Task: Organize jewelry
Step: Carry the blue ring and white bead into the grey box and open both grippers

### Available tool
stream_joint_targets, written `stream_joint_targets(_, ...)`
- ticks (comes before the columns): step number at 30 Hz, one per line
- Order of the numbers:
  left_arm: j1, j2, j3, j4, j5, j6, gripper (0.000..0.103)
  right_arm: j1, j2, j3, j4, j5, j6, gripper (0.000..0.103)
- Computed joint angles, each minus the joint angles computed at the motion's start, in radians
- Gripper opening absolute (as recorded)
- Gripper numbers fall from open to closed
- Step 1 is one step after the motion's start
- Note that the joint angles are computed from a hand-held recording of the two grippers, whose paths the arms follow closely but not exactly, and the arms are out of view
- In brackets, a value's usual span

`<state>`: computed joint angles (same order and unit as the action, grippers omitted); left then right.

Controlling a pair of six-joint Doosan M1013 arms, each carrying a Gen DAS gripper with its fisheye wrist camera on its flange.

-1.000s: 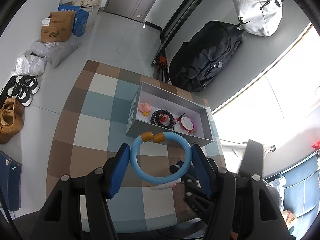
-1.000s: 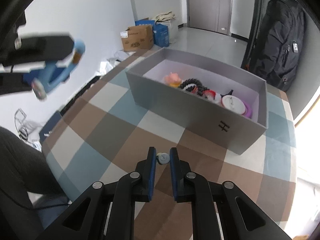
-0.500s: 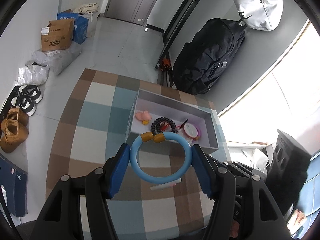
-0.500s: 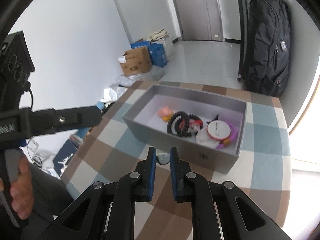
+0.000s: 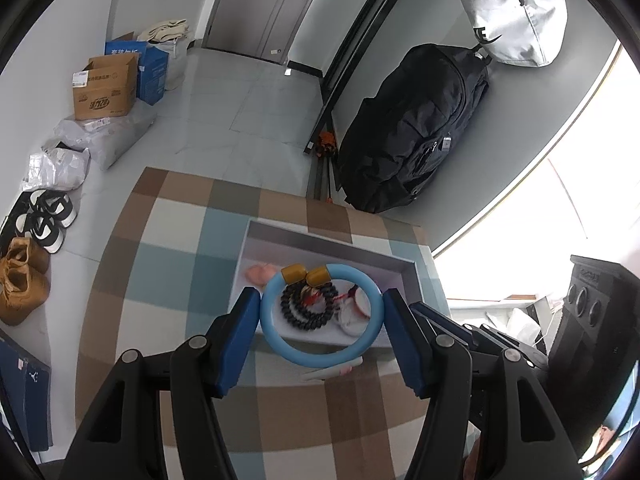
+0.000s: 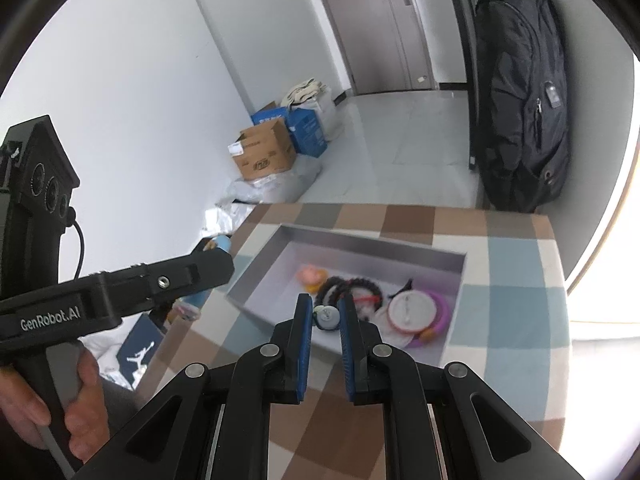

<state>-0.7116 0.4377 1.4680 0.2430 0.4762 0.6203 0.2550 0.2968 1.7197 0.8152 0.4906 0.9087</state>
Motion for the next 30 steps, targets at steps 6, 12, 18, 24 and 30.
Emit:
stream_joint_targets(6,0.001,0.026,-0.033,-0.013,0.011,0.025,0.058,-0.018,0.015,-0.015,0.046,0.003,-0.011,0.013)
stream_joint_targets(12,0.007,0.041,-0.05,-0.041,0.011,0.049,0.058,-0.033,0.028,-0.023,0.097,0.0,-0.027,0.013)
stream_joint_targets(18,0.018,0.061,-0.074,-0.12,0.024,0.101,0.058,-0.044,0.04,-0.034,0.095,0.014,0.009,0.013)
stream_joint_targets(24,0.02,0.073,-0.087,-0.155,0.033,0.139,0.058,-0.048,0.045,-0.037,0.102,0.015,0.022,0.013)
stream_joint_targets(30,0.028,0.09,-0.101,-0.185,0.061,0.133,0.058,-0.057,0.057,-0.047,0.074,0.045,0.097,0.013)
